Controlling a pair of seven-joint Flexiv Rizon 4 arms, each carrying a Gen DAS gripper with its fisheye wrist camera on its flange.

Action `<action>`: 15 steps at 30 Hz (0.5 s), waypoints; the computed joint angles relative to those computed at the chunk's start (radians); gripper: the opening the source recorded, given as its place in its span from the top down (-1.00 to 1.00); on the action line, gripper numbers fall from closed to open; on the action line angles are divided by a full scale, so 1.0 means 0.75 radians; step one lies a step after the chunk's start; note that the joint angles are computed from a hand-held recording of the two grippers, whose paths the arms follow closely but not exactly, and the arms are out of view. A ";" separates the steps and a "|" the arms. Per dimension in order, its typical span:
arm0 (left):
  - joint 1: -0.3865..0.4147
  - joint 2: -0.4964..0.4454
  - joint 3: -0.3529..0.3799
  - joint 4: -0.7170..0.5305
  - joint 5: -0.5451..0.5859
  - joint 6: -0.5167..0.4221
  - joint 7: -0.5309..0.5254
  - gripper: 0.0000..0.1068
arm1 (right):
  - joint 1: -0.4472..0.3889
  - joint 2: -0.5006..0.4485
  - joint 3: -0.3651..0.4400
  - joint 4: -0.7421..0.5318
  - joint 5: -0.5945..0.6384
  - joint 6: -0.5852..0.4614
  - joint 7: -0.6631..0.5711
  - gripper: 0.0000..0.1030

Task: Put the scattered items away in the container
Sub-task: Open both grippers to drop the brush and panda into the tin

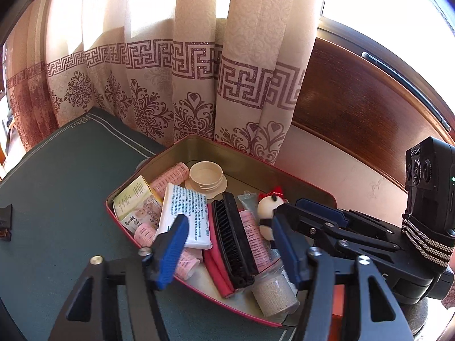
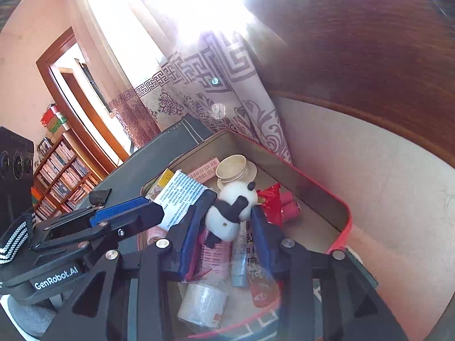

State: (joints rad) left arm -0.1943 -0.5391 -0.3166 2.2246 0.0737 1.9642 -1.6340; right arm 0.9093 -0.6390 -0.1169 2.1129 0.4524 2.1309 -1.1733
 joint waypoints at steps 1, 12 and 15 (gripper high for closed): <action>-0.012 0.005 0.013 0.006 -0.004 0.010 0.000 -0.34 | 0.003 0.002 -0.003 0.001 0.006 0.002 0.000 0.19; 0.037 0.047 0.042 0.104 0.013 0.090 -0.079 -0.34 | 0.095 0.010 -0.057 -0.020 0.055 -0.029 -0.025 0.18; 0.075 0.059 0.042 0.140 0.031 0.109 -0.117 -0.34 | 0.134 0.012 -0.083 -0.029 0.078 -0.028 -0.028 -0.38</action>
State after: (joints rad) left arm -0.1380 -0.4945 -0.2850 2.3297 0.0968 2.0460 -1.7220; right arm 1.0097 -0.6303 -0.1789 2.0914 0.5112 2.1099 -1.1942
